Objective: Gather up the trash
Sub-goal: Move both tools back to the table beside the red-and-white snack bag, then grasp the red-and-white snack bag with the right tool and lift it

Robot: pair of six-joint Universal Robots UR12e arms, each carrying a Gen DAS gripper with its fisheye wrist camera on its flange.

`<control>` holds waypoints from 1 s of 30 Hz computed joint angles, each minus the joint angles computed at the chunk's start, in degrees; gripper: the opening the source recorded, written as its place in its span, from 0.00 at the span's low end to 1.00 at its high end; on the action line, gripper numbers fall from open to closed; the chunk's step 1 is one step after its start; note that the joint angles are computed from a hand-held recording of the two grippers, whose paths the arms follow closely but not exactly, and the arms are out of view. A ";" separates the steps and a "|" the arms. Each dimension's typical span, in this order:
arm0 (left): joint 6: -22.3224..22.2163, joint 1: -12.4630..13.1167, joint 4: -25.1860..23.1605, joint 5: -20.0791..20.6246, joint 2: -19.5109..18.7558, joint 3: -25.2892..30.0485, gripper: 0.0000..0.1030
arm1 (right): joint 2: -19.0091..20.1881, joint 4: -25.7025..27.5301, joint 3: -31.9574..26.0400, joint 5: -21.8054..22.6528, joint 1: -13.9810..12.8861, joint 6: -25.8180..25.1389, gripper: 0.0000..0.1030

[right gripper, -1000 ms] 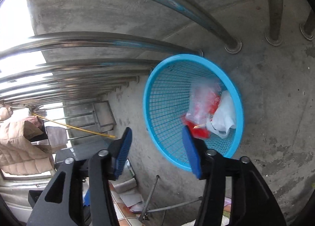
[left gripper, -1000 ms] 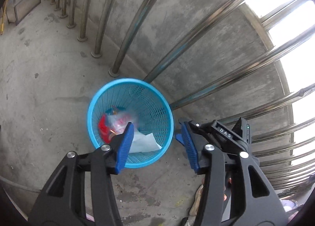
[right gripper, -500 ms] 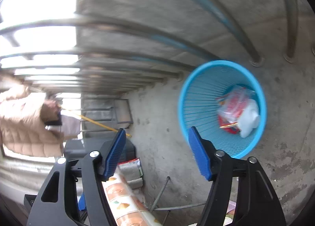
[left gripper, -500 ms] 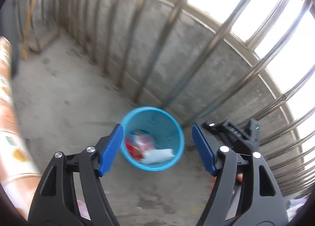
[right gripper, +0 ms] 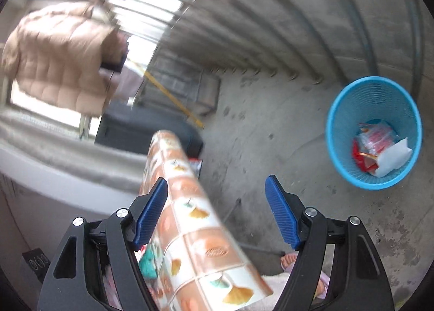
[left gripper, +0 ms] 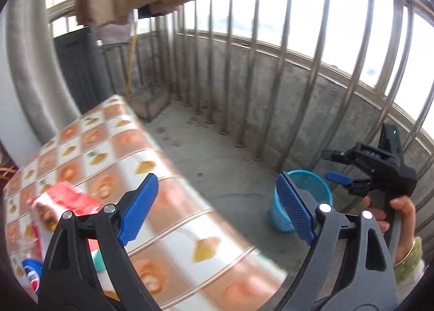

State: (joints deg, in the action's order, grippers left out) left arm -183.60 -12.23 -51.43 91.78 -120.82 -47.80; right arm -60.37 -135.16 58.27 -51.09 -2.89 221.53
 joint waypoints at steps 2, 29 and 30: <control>-0.33 0.71 2.08 2.22 2.92 -4.63 0.82 | 0.50 2.49 -2.18 1.65 1.25 -3.24 0.70; -12.44 12.23 8.52 5.02 17.83 -27.32 0.83 | 17.80 32.23 -32.51 16.24 16.32 -11.51 0.71; -12.66 12.44 8.56 5.01 17.85 -27.44 0.83 | 18.43 32.67 -33.62 15.88 16.57 -11.22 0.71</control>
State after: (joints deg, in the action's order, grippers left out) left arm -196.26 0.21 -42.87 96.79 -102.97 -75.24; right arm -41.95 -102.48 24.65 -35.20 13.69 210.31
